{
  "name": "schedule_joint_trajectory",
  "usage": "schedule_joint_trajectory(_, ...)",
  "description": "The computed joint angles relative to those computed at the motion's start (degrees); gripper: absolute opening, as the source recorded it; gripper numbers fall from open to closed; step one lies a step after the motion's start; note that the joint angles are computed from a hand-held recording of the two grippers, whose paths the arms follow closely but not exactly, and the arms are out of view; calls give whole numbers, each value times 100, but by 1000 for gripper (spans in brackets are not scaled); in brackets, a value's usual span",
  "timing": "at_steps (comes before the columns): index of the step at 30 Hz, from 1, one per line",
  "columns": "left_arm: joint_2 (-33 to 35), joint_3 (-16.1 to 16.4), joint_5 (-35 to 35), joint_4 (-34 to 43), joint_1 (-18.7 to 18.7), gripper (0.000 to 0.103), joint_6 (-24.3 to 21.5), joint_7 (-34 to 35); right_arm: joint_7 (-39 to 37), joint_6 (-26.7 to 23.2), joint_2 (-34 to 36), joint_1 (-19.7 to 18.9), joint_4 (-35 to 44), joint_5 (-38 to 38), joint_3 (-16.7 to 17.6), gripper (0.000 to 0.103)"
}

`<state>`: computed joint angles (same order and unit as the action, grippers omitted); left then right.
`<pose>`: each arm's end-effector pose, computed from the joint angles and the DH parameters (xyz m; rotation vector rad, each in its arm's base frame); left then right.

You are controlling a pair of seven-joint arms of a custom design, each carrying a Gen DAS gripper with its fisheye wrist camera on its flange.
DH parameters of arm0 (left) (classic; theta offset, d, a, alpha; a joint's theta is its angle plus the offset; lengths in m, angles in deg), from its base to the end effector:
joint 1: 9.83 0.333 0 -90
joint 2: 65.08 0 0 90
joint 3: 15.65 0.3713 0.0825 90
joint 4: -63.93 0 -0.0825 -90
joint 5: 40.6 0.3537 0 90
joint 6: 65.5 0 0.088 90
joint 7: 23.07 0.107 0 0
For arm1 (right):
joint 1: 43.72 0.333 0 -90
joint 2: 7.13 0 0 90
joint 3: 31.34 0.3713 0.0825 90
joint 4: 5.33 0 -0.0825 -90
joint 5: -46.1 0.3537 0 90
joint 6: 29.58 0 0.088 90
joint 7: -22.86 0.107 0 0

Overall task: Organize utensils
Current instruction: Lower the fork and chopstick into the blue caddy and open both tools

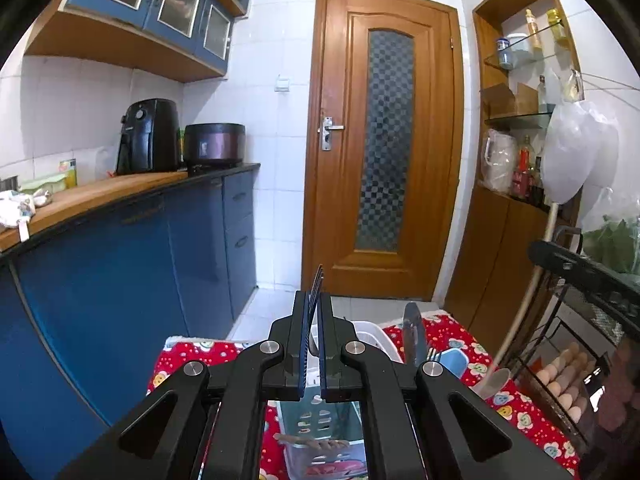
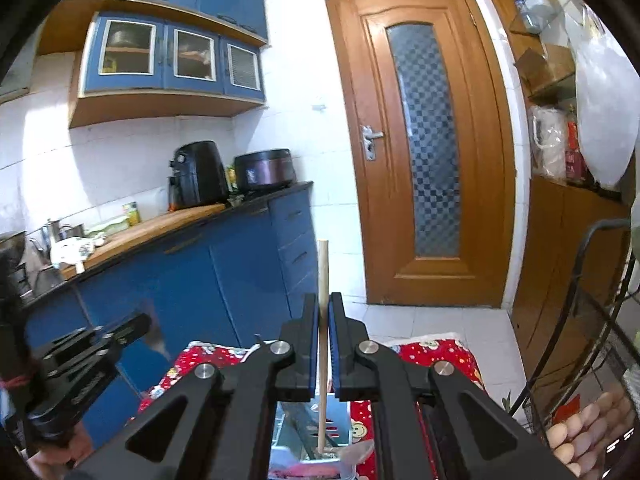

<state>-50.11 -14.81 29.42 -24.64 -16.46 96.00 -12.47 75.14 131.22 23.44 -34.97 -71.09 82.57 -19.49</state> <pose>0.6603 -0.1153 0.6538 -1.6213 1.2086 -0.9389 0.7310 0.1828 0.6799 -1.6535 1.0447 -0.5712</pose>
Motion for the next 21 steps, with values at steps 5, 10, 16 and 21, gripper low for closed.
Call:
schedule_joint_trajectory(5,83,-4,-188,-3,60,3,101,113,391,-239,315,119,269,-288,-194,7)
schedule_joint_trajectory(10,140,50,-314,-33,42,3,179,214,641,-507,487,174,423,-622,-321,7)
schedule_joint_trajectory(16,261,37,-734,-5,76,3,254,570,803,-692,532,208,379,-881,-381,7)
schedule_joint_trajectory(21,335,32,-1163,3,58,4,247,972,987,-1227,605,146,563,-925,-364,26)
